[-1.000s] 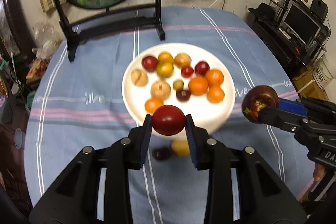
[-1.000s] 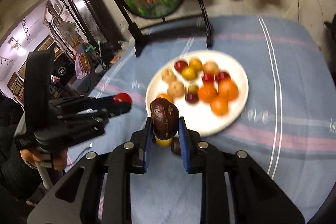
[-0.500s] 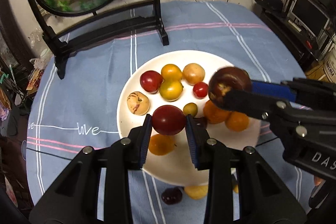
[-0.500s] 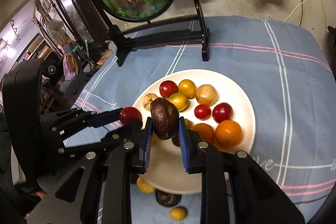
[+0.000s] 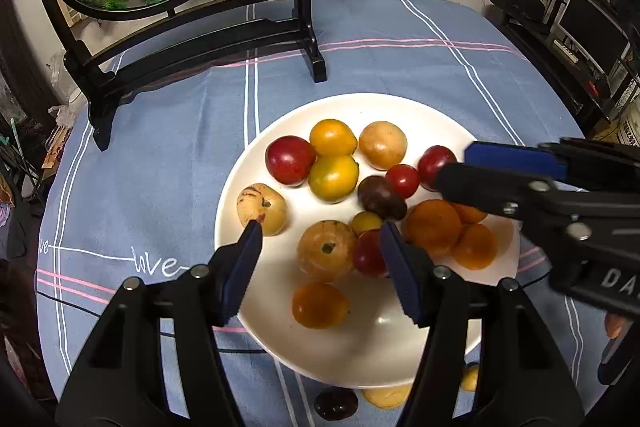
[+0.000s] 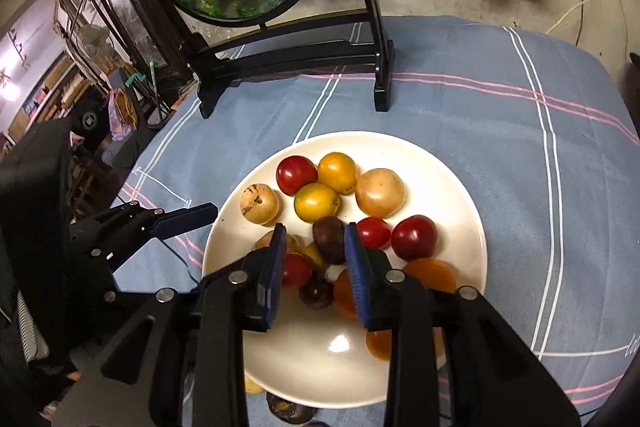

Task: Organize fruits
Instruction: 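Carry the tomato and brown fruit onto the plate and open both tools, then withdraw both tools from the plate back toward the fruit pile, then grasp a dark plum with the left tool while the right tool grasps a yellow fruit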

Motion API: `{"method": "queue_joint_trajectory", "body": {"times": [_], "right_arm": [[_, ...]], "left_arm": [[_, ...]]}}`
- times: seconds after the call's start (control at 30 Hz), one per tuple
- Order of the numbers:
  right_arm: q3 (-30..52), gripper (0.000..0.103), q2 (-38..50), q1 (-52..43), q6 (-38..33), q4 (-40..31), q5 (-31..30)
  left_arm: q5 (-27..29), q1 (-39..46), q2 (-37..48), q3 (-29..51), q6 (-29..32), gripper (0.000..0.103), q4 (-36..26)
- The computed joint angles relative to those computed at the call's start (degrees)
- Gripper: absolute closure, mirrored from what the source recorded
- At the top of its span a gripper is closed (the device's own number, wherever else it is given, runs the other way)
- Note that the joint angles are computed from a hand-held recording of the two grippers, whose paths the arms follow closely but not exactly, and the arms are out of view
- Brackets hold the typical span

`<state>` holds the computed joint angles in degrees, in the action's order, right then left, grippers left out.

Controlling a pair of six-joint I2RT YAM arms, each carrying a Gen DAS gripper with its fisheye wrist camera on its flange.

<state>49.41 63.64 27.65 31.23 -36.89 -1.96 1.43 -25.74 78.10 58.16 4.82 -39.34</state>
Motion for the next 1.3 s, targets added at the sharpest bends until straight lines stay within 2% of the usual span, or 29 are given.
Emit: {"method": "queue_joint_trajectory", "body": {"times": [0.17,0.27,0.33,0.37,0.4,0.47,0.53,0.63,0.77,0.83,0.87,0.9,0.97,1.1,1.17,1.3], "right_arm": [[-2.1,0.072,-8.1,2.8,2.7,-4.9,1.7],[-3.4,0.072,-13.6,7.2,5.5,-8.6,4.6],[-4.4,0.072,-17.7,15.5,9.4,-12.9,10.3],[-4.8,0.069,-18.6,19.0,11.4,-14.4,12.2],[-5.7,0.061,-19.5,24.7,15.3,-16.5,15.2],[-7.2,0.044,-19.1,35.5,23.6,-19.7,20.9],[-9.3,0.044,-16.7,44.2,30.6,-20.5,23.9],[-11.0,0.044,-11.9,48.0,33.5,-18.4,24.1],[-12.1,0.045,-6.4,45.2,30.2,-13.5,21.3],[-12.1,0.056,-3.2,43.9,27.3,-11.2,18.9],[-11.6,0.07,-1.1,43.4,26.4,-11.2,18.1],[-10.6,0.075,1.2,43.4,25.4,-11.9,17.9],[-10.3,0.076,0.7,43.5,25.2,-12.4,17.1],[-10.5,0.076,-5.7,43.3,28.4,-14.8,17.4],[-11.1,0.076,-8.6,43.4,30.9,-16.1,17.6],[-11.7,0.076,-11.6,44.1,34.9,-17.4,17.6]], "left_arm": [[-0.4,-0.2,-3.2,-0.5,-0.3,0.04,-1.8],[1.2,2.4,-7.7,-1.3,0.9,0.04,-4.0],[2.9,5.2,-10.8,-2.7,2.4,0.035,-5.4],[3.9,7.0,-12.3,-3.6,3.4,0.034,-6.1],[5.2,9.4,-14.2,-4.9,5.0,0.034,-7.4],[7.3,14.7,-17.4,-8.1,8.5,0.034,-9.8],[9.2,19.6,-19.6,-10.8,11.5,0.034,-12.0],[11.1,26.2,-21.9,-14.8,16.4,0.034,-14.9],[12.3,31.7,-25.1,-19.5,22.1,0.034,-17.4],[12.9,32.1,-26.1,-20.4,23.0,0.034,-18.3],[13.0,32.1,-26.7,-20.8,23.4,0.034,-18.6],[13.2,31.2,-27.4,-21.1,23.5,0.034,-18.8],[13.0,29.1,-28.1,-21.9,22.7,0.034,-18.3],[10.5,19.4,-28.7,-23.9,18.7,0.034,-14.1],[8.7,13.4,-27.6,-25.5,17.0,0.034,-10.0],[6.5,9.1,-23.5,-27.1,16.4,0.036,-3.7]]}}
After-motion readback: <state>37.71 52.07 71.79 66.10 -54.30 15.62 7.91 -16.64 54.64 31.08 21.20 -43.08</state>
